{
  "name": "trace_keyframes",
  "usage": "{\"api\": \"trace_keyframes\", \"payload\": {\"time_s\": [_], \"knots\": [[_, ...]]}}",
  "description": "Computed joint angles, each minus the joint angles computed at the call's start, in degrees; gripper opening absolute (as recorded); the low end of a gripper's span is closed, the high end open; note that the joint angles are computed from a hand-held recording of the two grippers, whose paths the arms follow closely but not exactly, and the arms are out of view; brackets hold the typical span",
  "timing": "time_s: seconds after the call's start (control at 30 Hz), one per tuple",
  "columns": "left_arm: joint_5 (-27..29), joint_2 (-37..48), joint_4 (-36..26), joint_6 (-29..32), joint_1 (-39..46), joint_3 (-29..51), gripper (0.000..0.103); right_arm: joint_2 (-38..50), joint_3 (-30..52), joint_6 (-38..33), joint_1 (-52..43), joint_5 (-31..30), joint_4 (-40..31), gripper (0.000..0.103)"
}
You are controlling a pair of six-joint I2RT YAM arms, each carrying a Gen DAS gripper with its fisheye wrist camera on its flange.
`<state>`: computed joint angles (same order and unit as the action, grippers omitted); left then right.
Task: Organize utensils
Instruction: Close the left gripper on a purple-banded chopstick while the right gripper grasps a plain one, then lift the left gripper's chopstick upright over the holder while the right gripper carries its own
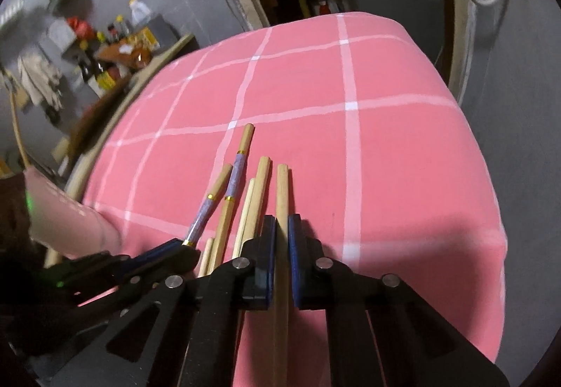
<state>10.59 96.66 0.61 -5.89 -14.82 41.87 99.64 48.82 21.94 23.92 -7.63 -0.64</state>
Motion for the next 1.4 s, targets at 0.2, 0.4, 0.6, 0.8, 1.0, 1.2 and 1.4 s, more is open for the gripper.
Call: {"api": "trace_keyframes", "payload": {"time_s": [0.2, 0.4, 0.6, 0.8, 1.0, 1.2, 1.4], "knots": [[2.0, -7.0, 2.0, -0.2, 0.8, -5.5, 0.005, -11.4, -11.7, 3.5, 0.1, -0.8, 8.6, 0.005], [3.9, -20.1, 6.2, 0.0, 2.0, -14.4, 0.005, -26.7, -22.9, 4.2, 6.2, 5.6, 16.5, 0.005], [4.5, -37.6, 11.2, -1.4, 3.0, -24.0, 0.005, -34.1, -32.2, 5.7, 16.3, 15.1, 32.7, 0.005], [7.6, -52.7, 8.6, -3.5, 8.6, -27.6, 0.005, -30.6, -34.8, 2.9, 22.3, 20.3, 50.5, 0.005], [17.0, -59.4, 5.8, -3.4, 20.8, -25.8, 0.005, -23.4, -28.6, 0.0, 25.8, 22.2, 57.8, 0.006], [27.6, -54.7, 9.4, -3.8, 34.6, -21.5, 0.005, -15.4, -19.3, -2.3, 27.3, 20.4, 60.9, 0.006], [36.2, -45.0, 18.7, -6.9, 47.3, -17.1, 0.005, -7.9, -10.2, -3.6, 28.3, 19.0, 63.8, 0.006]]}}
